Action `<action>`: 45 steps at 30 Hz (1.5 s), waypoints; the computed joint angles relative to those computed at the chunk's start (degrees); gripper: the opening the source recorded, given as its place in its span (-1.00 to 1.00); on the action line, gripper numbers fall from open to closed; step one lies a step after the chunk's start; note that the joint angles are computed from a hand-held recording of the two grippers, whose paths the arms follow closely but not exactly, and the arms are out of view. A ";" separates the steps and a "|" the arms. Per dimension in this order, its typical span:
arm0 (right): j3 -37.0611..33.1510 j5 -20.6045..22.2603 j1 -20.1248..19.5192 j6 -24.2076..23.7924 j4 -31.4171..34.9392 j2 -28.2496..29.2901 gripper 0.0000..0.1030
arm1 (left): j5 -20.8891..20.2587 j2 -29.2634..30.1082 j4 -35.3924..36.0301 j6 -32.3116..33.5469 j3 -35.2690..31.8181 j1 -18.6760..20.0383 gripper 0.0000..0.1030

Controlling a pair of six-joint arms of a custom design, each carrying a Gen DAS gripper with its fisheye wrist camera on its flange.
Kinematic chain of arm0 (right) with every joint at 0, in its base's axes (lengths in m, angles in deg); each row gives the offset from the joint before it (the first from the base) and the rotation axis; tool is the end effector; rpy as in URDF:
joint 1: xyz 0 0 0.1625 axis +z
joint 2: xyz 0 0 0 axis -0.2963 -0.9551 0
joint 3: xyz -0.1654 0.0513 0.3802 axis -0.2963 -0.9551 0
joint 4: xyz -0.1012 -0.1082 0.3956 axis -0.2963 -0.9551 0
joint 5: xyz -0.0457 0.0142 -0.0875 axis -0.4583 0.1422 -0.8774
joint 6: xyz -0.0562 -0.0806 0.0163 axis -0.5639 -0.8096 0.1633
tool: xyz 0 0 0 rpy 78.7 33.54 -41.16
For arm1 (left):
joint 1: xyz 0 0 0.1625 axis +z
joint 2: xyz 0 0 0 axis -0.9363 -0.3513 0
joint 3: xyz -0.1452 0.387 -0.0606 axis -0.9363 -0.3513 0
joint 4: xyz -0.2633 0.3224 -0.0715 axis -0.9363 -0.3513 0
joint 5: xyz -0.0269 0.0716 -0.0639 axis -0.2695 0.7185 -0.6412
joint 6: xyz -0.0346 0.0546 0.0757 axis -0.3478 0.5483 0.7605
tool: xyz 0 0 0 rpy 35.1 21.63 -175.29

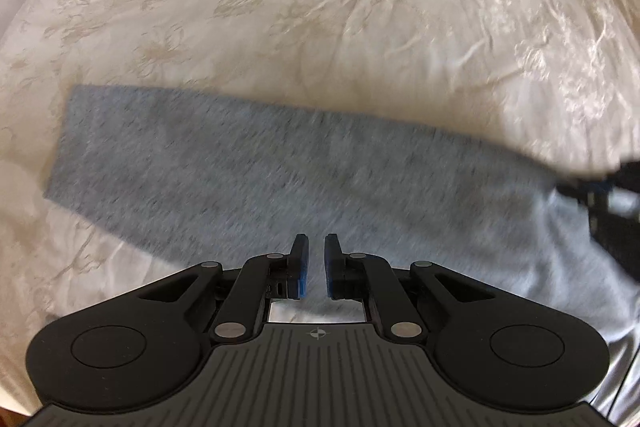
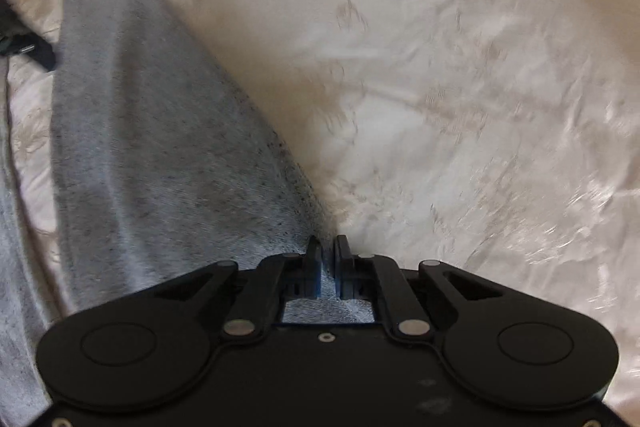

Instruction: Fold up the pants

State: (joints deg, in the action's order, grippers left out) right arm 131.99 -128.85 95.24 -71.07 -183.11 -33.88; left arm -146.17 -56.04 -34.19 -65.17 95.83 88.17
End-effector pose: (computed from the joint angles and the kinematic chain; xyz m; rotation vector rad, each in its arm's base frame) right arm 0.0066 -0.4548 0.4087 1.3480 -2.2474 0.0796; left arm -0.4588 -0.3428 0.0305 -0.1651 2.2724 -0.3720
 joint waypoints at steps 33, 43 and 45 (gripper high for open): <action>9.08 3.95 -2.83 -4.81 -0.79 -14.52 -0.82 | -4.62 3.74 -12.29 0.04 -1.30 10.66 -0.78; 10.53 6.34 -5.54 -1.46 10.11 -29.61 -0.82 | -3.83 -1.89 -8.68 -6.68 3.67 -6.02 -0.85; 11.36 6.55 -6.90 -1.92 13.17 -33.87 -0.82 | -6.10 -2.85 -8.61 -9.43 4.90 -8.76 -0.85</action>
State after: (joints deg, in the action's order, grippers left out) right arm 143.35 -122.29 88.34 -72.99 -169.94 -67.75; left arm -152.27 -58.89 -42.80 -74.59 100.73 79.41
